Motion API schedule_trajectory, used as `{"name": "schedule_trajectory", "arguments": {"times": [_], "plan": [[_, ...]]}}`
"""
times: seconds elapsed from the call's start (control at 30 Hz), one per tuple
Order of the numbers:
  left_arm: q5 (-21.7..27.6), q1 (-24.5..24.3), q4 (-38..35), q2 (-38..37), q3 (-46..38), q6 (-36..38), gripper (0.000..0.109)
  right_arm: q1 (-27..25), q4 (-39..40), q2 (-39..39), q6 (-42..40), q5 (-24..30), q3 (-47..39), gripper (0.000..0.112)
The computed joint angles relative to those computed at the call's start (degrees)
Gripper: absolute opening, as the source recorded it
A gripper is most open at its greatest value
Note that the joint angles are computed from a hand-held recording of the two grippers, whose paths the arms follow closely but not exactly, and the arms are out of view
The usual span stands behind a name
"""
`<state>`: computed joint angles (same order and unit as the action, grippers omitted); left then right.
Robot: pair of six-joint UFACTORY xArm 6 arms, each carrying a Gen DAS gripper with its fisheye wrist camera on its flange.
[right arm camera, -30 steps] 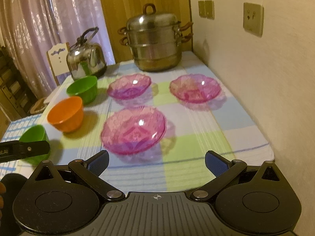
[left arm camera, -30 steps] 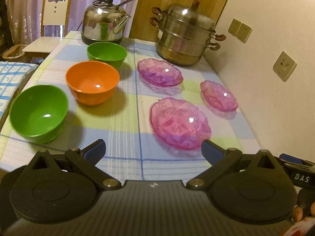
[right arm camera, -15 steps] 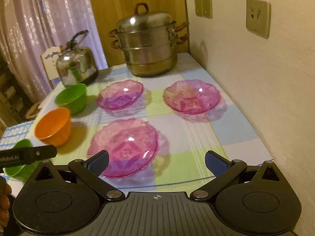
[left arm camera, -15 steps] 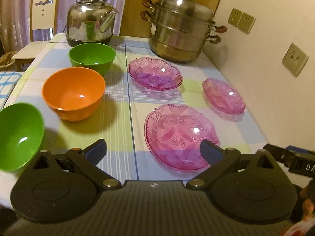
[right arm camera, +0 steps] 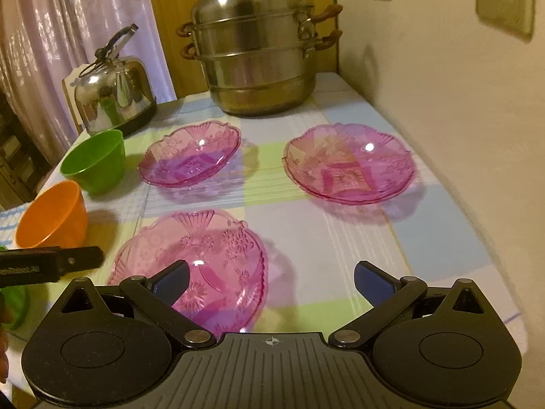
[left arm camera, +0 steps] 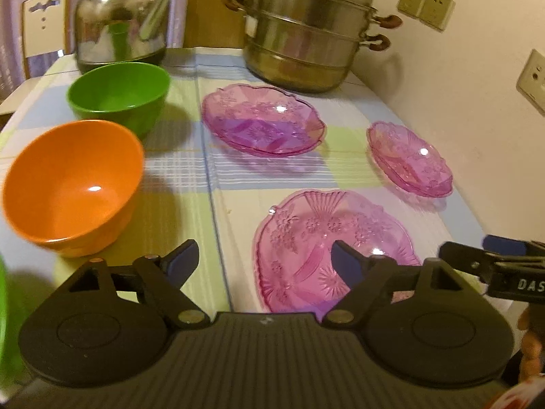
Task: Organize plates and bowls
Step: 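Reach both grippers to the large pink dish rim and close them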
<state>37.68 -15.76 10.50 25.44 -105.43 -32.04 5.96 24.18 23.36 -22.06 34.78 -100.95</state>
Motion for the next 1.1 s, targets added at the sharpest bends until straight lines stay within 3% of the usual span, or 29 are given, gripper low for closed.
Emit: {"name": "schedule_trajectory", "arguments": {"times": [0.1,0.17,0.3,0.57,0.83,0.93,1.0,1.1], "plan": [[-0.17,-0.34,-0.87,1.87,-1.29,2.75,0.072,0.18,2.45,1.12,-1.89,-0.88,0.14,0.101],[0.6,-0.31,-2.58,3.35,-2.66,4.19,0.067,0.01,1.66,2.09,-0.44,0.64,-0.77,0.088],[0.32,0.04,-5.01,3.79,-2.33,4.74,0.06,0.2,-0.31,3.76,1.08,3.47,-3.18,0.082],[-0.2,0.1,-6.22,4.38,-2.04,5.54,0.046,0.71,-1.64,5.22,1.48,6.4,-4.99,0.049],[-1.33,0.73,-6.23,4.42,-1.28,3.64,0.034,0.37,-0.56,6.49,2.46,8.91,-7.01,0.034],[-2.01,0.99,-6.69,4.37,-0.94,3.12,0.028,0.3,-0.68,6.51,2.92,8.95,-7.03,0.03],[-1.93,1.15,-7.01,4.47,-1.0,2.95,0.017,0.3,-1.43,6.8,3.92,9.25,-7.55,0.026],[-1.61,1.19,-6.83,4.54,-1.17,2.54,0.013,0.15,-1.7,6.94,4.34,9.42,-7.75,0.019]]}}
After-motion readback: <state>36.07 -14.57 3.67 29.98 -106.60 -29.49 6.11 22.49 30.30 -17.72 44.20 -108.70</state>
